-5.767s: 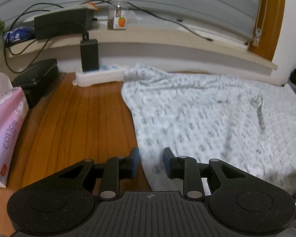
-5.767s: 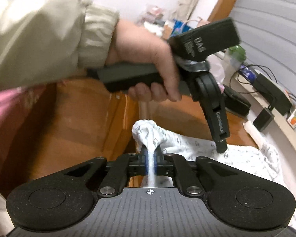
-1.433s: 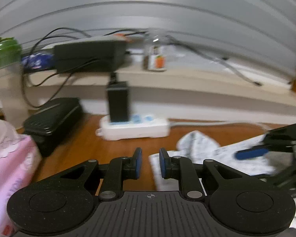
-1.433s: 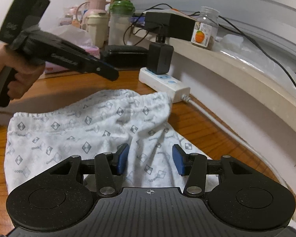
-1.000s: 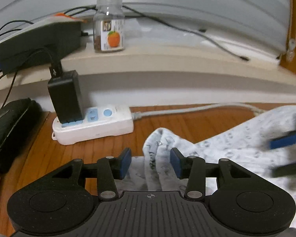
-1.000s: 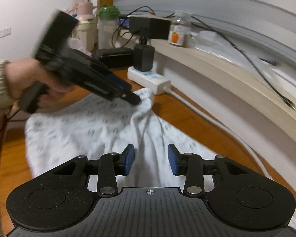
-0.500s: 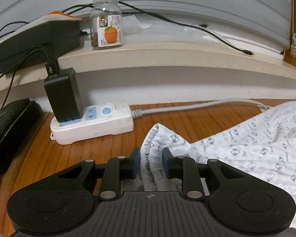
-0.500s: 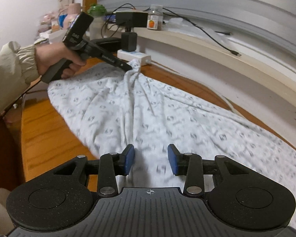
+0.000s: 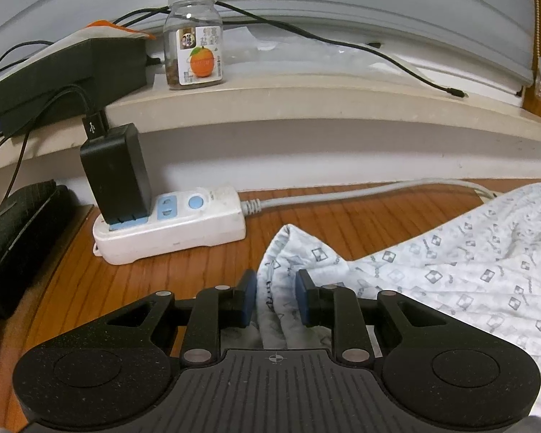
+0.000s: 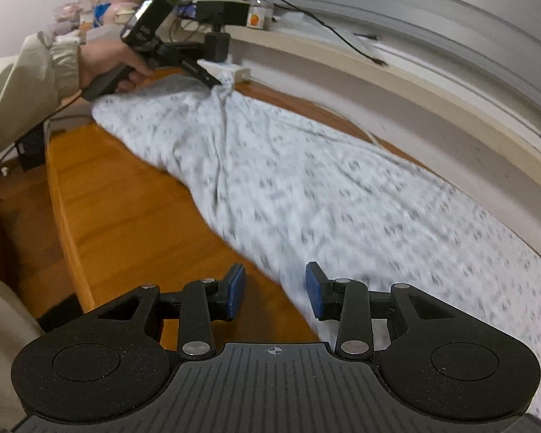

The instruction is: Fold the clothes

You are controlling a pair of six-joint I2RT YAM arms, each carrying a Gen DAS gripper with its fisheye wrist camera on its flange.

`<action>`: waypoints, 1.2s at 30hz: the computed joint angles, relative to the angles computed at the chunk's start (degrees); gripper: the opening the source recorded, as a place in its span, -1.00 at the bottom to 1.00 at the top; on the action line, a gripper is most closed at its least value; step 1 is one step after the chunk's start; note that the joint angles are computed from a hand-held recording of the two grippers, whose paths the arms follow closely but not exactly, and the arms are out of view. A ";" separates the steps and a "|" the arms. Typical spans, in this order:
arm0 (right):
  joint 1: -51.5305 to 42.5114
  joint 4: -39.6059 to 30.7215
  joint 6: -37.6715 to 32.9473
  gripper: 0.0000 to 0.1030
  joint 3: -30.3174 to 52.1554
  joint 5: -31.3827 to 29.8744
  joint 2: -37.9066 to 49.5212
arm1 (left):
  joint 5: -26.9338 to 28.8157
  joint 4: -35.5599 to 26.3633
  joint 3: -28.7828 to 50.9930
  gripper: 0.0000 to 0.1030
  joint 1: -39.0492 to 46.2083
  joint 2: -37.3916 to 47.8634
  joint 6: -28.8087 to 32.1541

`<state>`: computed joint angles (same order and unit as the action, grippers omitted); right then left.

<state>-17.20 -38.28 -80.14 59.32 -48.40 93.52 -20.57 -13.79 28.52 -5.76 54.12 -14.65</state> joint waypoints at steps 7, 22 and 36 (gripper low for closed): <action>-2.48 4.45 -0.55 -0.94 -1.12 -0.30 0.37 | -0.51 -0.44 -0.55 -0.65 -0.45 -2.22 -0.65; -2.27 24.64 22.30 -0.97 4.97 -6.58 1.53 | -9.07 -12.32 -1.51 -0.91 -10.48 -25.47 -7.19; 0.14 30.75 29.09 -0.98 6.95 -6.71 3.26 | -25.87 -22.18 1.37 -0.91 -24.07 -35.69 -13.95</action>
<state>-17.06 -7.54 -51.05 66.28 -55.12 96.78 -46.44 -35.97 29.89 -29.83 18.43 -28.61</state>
